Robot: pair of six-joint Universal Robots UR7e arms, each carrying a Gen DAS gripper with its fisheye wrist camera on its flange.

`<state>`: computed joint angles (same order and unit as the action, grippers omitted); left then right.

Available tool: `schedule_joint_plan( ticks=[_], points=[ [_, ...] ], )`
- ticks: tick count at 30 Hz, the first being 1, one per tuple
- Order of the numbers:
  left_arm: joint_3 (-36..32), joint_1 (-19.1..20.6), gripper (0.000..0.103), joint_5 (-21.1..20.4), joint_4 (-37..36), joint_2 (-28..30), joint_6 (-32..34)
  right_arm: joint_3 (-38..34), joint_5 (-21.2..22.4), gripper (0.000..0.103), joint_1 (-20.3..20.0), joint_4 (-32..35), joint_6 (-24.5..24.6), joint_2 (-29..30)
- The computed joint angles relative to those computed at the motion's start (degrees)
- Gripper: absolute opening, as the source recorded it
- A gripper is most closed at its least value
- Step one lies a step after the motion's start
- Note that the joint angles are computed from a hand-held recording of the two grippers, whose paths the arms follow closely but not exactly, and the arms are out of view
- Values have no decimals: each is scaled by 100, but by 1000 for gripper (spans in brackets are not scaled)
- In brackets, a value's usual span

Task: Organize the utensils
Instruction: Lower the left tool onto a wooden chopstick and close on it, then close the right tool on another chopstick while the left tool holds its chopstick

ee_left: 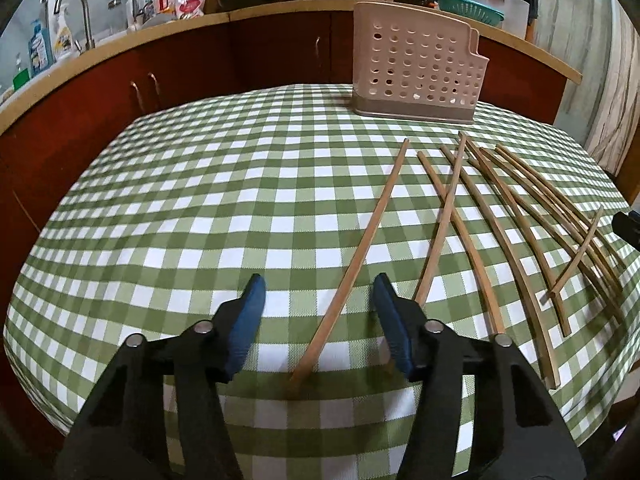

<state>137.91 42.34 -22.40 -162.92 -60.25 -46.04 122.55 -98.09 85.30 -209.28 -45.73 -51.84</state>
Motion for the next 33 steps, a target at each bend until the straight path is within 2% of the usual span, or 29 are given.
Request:
schedule_joint_plan(
  ticks=[1, 3, 4, 9, 17, 22, 23, 24, 25, 27, 33],
  points=[
    [7, -15, 48, 6, -34, 9, 9, -8, -9, 96, 6, 2, 3, 12],
    [38, -31, 37, 2, -324, 73, 226, -32, -40, 96, 13, -61, -44, 61],
    [41, -30, 26, -14, -420, 87, 314, -44, -58, 96, 12, -104, -69, 81],
    [-6, -10, 15, -134, -700, 167, 647, -226, -133, 96, -52, -18, 35, 108],
    [-63, 47, 15, -202, -765, 170, 722, -591, -132, 96, -85, 56, 83, 191],
    [-70, 37, 16, -166, -657, 162, 701, -880, -324, 94, -61, 146, 71, 333],
    [-72, 38, 17, -161, -657, 166, 713, -979, -407, 93, -56, 211, 92, 364],
    [-75, 37, 18, -141, -643, 172, 718, -1036, -441, 86, -60, 273, 105, 374],
    [-75, 37, 19, -127, -648, 176, 718, -1108, -487, 73, -64, 372, 129, 388],
    [-63, 43, 20, -137, -693, 172, 738, -1233, -564, 60, -77, 675, 210, 389],
    [-58, 58, 20, -154, -775, 175, 772, -1424, -843, 56, -49, 1139, 216, 451]
  ],
)
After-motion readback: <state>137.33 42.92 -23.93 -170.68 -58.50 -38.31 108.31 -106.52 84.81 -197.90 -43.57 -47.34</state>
